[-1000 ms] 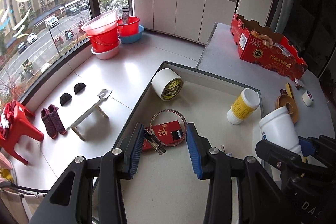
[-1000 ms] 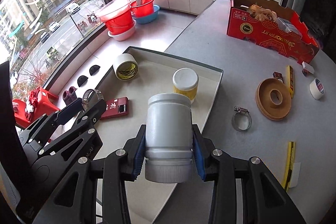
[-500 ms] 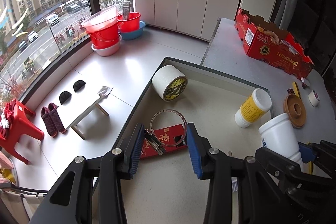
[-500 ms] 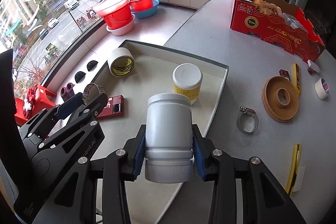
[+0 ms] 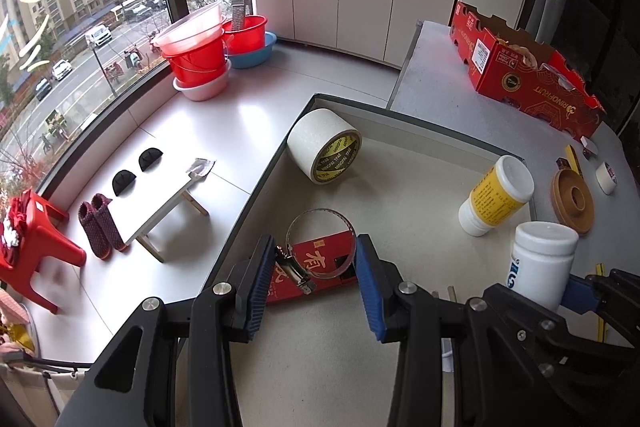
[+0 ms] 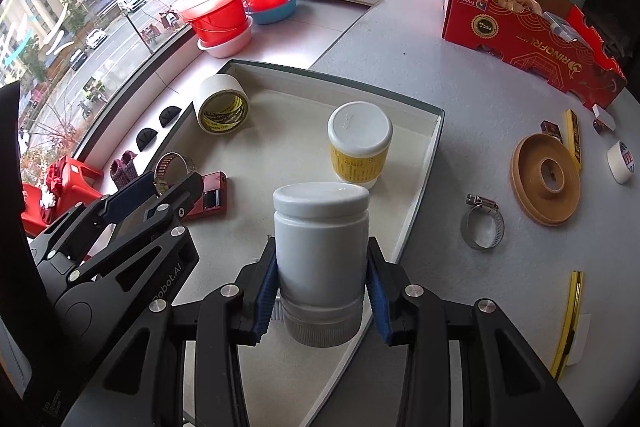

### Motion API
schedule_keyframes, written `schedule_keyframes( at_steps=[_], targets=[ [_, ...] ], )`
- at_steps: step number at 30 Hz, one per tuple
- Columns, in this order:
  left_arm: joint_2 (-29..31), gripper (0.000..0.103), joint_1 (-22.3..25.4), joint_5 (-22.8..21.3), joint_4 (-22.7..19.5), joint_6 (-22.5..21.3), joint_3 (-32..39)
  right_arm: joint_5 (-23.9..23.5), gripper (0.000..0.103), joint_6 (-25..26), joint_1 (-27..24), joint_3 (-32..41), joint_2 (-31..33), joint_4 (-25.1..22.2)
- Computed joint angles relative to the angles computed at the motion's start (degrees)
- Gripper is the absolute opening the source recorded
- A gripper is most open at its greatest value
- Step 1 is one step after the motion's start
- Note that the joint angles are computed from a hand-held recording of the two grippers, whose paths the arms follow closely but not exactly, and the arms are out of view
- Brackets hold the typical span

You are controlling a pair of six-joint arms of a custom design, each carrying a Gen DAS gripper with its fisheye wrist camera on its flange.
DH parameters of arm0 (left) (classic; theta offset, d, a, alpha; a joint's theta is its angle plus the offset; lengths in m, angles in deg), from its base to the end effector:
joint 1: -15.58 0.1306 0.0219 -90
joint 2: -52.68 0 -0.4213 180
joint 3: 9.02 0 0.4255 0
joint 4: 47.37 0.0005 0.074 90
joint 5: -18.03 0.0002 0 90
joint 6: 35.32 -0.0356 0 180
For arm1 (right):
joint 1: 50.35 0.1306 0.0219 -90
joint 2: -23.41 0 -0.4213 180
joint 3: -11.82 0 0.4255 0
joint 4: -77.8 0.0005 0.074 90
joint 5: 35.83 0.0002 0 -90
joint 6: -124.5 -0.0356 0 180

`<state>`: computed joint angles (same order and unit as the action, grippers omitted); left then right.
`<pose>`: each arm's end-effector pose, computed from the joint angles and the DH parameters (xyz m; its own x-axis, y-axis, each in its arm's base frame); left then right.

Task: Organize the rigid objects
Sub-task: 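Open both tools to release the clamp and bottle into the tray, then move both tools back over the table toward the remaining items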

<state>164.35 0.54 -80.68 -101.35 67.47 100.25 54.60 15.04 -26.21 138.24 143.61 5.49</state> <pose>0.6414 -0.1673 0.4133 -0.8231 -0.0054 -0.5679 -0.0069 1.0000 0.0004 0.6401 0.2860 0.4405 -0.9219 -0.0481 -0.3844 -0.1051 0.9861 0.1286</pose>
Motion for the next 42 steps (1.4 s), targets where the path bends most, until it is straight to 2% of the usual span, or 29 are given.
schedule_keyframes(
  at_steps=[1,2,3,4,5,6,8,11,13,16,22,27,31,42],
  targets=[
    [-0.1,0.046,-0.1,-0.4,0.3,-0.4,-0.2,0.1,0.042,0.4,0.0,-0.1,-0.1,0.1],
    [-0.3,0.052,-0.3,-1.3,0.8,-0.7,-0.6,0.5,0.042,0.7,0.1,-0.1,-0.1,0.1],
    [-0.6,0.067,-0.4,-2.3,1.4,-0.8,-1.0,1.1,0.042,1.1,0.2,-0.1,-0.1,0.0],
    [-0.8,0.075,-0.4,-3.5,1.7,-0.6,-1.4,1.9,0.043,1.5,0.4,-0.1,-0.1,-0.1],
    [-1.1,0.084,-0.3,-4.1,2.0,-0.2,-1.7,2.5,0.049,1.8,0.4,-0.2,-0.3,0.0],
    [-1.4,0.084,0.0,-3.5,2.2,0.2,-2.1,2.9,0.053,2.0,0.4,-0.5,-0.5,0.1],
    [-1.6,0.089,0.5,-2.5,1.3,1.3,-2.1,3.9,0.073,1.8,0.2,-1.1,-1.1,0.3],
    [-2.1,0.103,0.6,-3.1,1.0,2.2,-2.4,4.5,0.079,1.5,0.0,-2.7,-2.4,1.4],
    [-3.1,0.103,0.6,-2.5,1.5,2.1,-3.4,4.1,0.081,0.9,-0.1,-3.4,-3.1,1.3],
    [-4.3,0.103,0.8,-1.3,1.1,3.6,-4.2,4.4,0.092,0.1,-0.1,-4.2,-4.0,1.1],
    [-6.9,0.103,0.6,-1.6,0.7,3.9,-6.6,3.2,0.092,-0.9,0.2,-5.2,-5.6,1.6],
    [-9.7,0.103,0.7,-1.4,1.2,6.3,-9.8,2.5,0.092,-0.5,0.9,-6.5,-6.9,2.0],
    [-10.9,0.103,0.8,-0.7,-0.1,7.7,-11.1,2.0,0.092,-1.0,1.5,-8.2,-8.2,2.3],
    [-13.0,0.103,-1.3,-4.5,-1.9,6.3,-12.7,1.8,0.092,-1.8,2.1,-12.3,-11.9,3.7]
  ],
)
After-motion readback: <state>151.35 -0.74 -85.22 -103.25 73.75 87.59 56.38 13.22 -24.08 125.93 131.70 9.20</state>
